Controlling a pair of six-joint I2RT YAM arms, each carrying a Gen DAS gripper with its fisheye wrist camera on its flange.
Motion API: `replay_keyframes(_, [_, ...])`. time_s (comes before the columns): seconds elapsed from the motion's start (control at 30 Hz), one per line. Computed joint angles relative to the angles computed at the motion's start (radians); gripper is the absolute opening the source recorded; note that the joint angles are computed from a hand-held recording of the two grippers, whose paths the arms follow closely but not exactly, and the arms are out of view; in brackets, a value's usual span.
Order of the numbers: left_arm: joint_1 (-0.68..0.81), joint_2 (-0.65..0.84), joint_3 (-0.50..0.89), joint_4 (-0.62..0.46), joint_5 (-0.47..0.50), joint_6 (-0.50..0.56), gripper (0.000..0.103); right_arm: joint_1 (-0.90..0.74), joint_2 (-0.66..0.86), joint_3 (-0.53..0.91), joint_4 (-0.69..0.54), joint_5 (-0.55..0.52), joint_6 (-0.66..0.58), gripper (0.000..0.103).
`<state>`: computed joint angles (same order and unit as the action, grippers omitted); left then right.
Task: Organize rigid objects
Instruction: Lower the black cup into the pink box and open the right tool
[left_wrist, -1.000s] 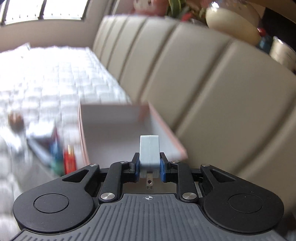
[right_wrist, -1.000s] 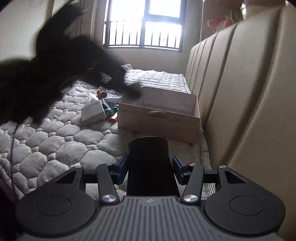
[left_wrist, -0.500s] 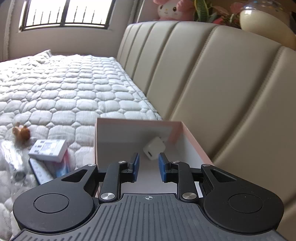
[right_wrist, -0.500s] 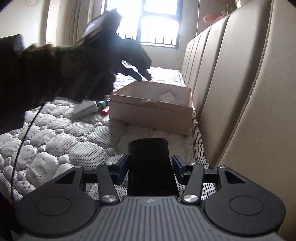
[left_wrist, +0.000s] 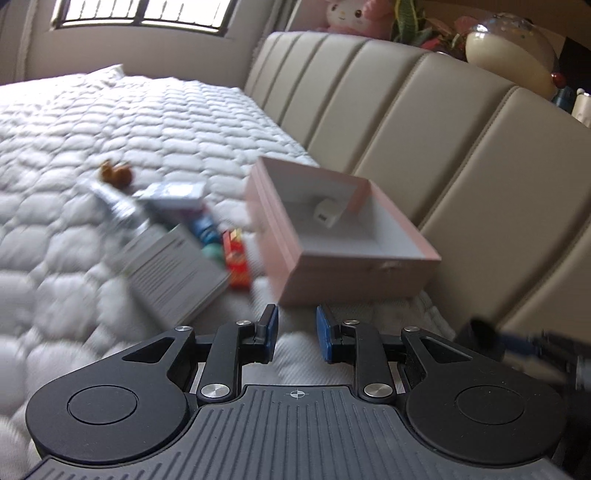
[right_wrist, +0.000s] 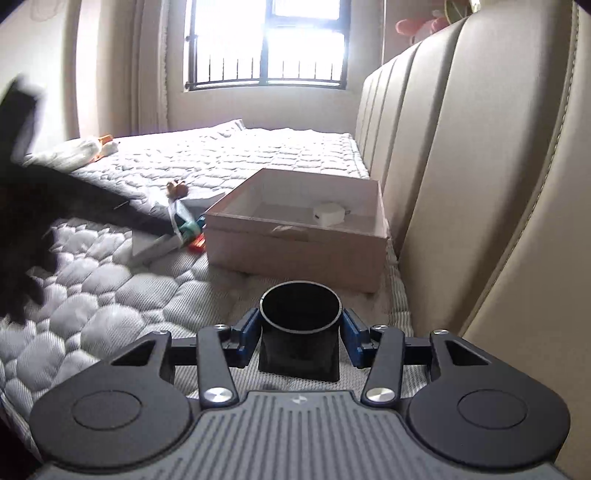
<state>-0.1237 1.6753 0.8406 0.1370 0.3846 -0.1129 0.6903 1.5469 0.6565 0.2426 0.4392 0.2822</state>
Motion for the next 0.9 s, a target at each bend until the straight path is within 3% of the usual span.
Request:
replay_keyframes(0.23, [0.102, -0.076, -0.149, 0.019, 0.103, -0.003, 0.025, -0.075, -0.009, 0.102, -0.106, -0.080, 0.046, 0.047])
replay_keyframes(0.37, [0.149, -0.071, -0.173, 0.022, 0.113, 0.003, 0.025, -0.116, 0.057, 0.263, -0.141, -0.084, 0.055, 0.047])
replay_keyframes(0.47, [0.179, -0.076, -0.181, 0.011, 0.118, 0.010, 0.025, -0.158, 0.161, 0.471, -0.179, -0.102, 0.044, 0.047])
replay_keyframes(0.5, [0.188, -0.078, -0.183, 0.009, 0.120, 0.010, 0.025, -0.168, 0.201, 0.540, -0.195, -0.110, 0.030, 0.054])
replay_keyframes(0.53, [0.198, -0.074, -0.184, 0.013, 0.122, 0.008, 0.025, -0.173, 0.243, 0.610, -0.221, -0.105, 0.017, 0.069])
replay_keyframes(0.6, [0.220, -0.066, -0.180, 0.013, 0.124, 0.008, 0.025, -0.162, 0.306, 0.696, -0.247, -0.043, -0.005, 0.080])
replay_keyframes(0.7, [0.246, -0.027, -0.145, 0.013, 0.103, 0.018, 0.025, -0.139, 0.338, 0.695, -0.262, -0.018, -0.035, 0.082])
replay_keyframes(0.9, [0.278, 0.141, 0.087, 0.081, 0.061, -0.012, 0.025, -0.051, 0.345, 0.491, -0.196, 0.052, -0.042, 0.085])
